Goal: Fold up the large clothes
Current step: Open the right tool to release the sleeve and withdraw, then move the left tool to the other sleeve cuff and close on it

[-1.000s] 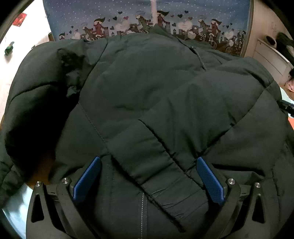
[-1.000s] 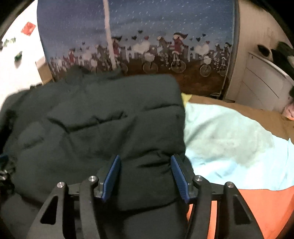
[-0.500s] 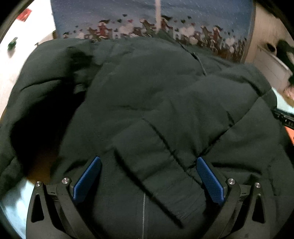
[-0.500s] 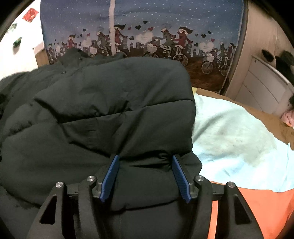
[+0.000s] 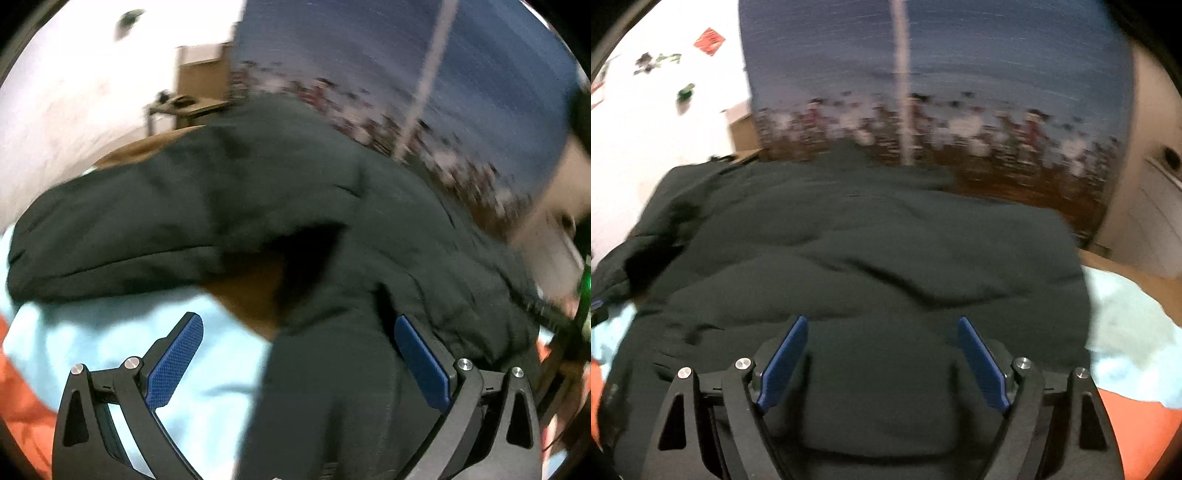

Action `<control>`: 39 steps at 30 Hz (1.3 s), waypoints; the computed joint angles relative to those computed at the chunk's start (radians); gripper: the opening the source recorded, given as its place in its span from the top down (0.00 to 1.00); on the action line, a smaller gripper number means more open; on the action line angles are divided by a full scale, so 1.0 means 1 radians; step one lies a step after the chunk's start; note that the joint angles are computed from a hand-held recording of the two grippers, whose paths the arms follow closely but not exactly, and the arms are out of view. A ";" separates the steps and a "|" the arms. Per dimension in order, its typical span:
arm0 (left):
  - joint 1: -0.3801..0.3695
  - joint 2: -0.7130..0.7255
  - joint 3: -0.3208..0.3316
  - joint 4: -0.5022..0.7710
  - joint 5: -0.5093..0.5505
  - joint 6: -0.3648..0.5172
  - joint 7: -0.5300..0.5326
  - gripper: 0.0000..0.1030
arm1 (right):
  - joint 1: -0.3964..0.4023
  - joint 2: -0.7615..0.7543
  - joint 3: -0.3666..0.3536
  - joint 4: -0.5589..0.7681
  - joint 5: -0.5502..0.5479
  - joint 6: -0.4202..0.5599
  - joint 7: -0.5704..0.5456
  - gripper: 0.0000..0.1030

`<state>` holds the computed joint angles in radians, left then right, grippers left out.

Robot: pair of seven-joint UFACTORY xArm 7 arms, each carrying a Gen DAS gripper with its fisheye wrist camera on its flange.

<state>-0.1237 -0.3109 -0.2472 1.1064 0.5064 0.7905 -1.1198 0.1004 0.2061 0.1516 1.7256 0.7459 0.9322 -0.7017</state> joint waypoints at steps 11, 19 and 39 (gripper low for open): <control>0.198 -0.306 0.079 -0.249 -0.164 -0.092 -0.154 0.01 | 0.214 0.103 0.086 0.178 -0.169 -0.056 0.159 0.19; 0.323 -0.438 0.081 -0.345 -0.203 -0.065 -0.268 0.01 | 0.328 0.254 0.080 0.376 -0.340 -0.074 0.384 0.19; 0.454 -0.521 0.023 -0.374 -0.172 -0.114 -0.284 0.82 | 0.345 0.338 0.111 0.445 -0.413 -0.090 0.479 0.08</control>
<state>0.3302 -0.8323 -0.2246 0.7328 0.3349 0.6760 -1.4040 0.4451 0.5442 0.2624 2.1702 0.3325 0.8417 -0.2229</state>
